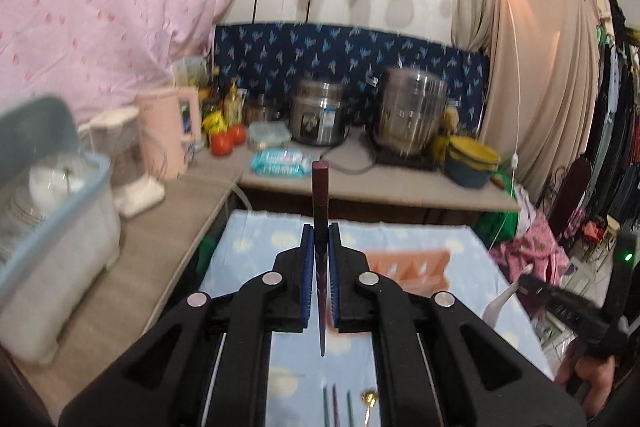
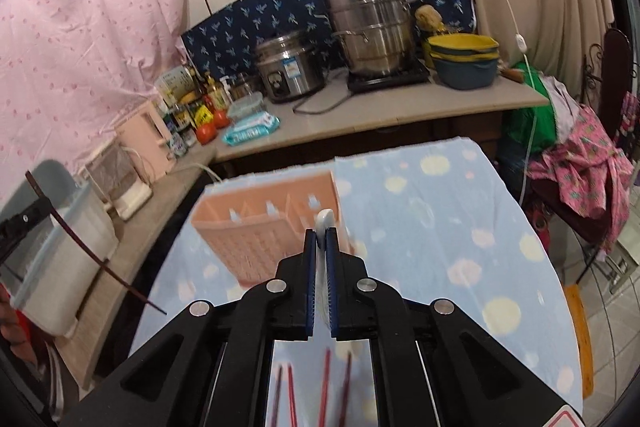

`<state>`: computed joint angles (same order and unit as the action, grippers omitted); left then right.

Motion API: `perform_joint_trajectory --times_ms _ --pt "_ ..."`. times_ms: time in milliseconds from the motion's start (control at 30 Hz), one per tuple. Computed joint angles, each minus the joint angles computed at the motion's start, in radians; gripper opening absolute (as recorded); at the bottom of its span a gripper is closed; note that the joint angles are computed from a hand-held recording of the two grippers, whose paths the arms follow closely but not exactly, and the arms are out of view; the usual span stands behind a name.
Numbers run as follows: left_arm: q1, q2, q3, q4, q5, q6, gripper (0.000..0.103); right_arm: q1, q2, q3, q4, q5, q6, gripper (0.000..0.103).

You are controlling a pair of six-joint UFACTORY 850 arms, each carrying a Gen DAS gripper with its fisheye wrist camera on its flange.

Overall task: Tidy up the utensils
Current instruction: 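Lift both held utensils and carry them over the pink holder, then lower both utensils into the pink holder and open both tools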

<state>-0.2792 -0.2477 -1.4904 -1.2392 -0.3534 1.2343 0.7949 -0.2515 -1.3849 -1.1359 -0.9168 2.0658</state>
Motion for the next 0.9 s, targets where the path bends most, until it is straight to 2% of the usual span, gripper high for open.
perform_joint_trajectory --times_ms 100,267,467,600,767,833,900 --pt "-0.019 -0.052 -0.101 -0.064 0.002 0.034 0.007 -0.055 -0.027 -0.047 -0.034 0.053 -0.013 0.005" --pt "-0.054 -0.139 -0.229 -0.062 -0.008 0.000 0.007 -0.133 -0.064 -0.091 -0.067 0.157 0.001 0.005" --pt "-0.092 -0.232 -0.325 0.144 -0.002 -0.195 0.007 -0.182 -0.115 -0.116 -0.002 0.221 -0.032 0.005" --pt "-0.102 -0.271 -0.340 0.267 -0.001 -0.306 0.007 -0.197 -0.127 -0.091 0.036 0.260 -0.030 0.005" --pt "-0.100 -0.316 -0.367 0.388 -0.027 -0.429 0.007 -0.198 -0.145 -0.081 0.059 0.261 -0.044 0.006" --pt "-0.100 -0.317 -0.357 0.432 -0.012 -0.481 0.015 -0.185 -0.147 -0.084 0.046 0.224 -0.029 0.011" --pt "-0.099 -0.310 -0.342 0.460 0.007 -0.510 0.044 -0.169 -0.141 -0.079 0.029 0.195 -0.015 0.026"
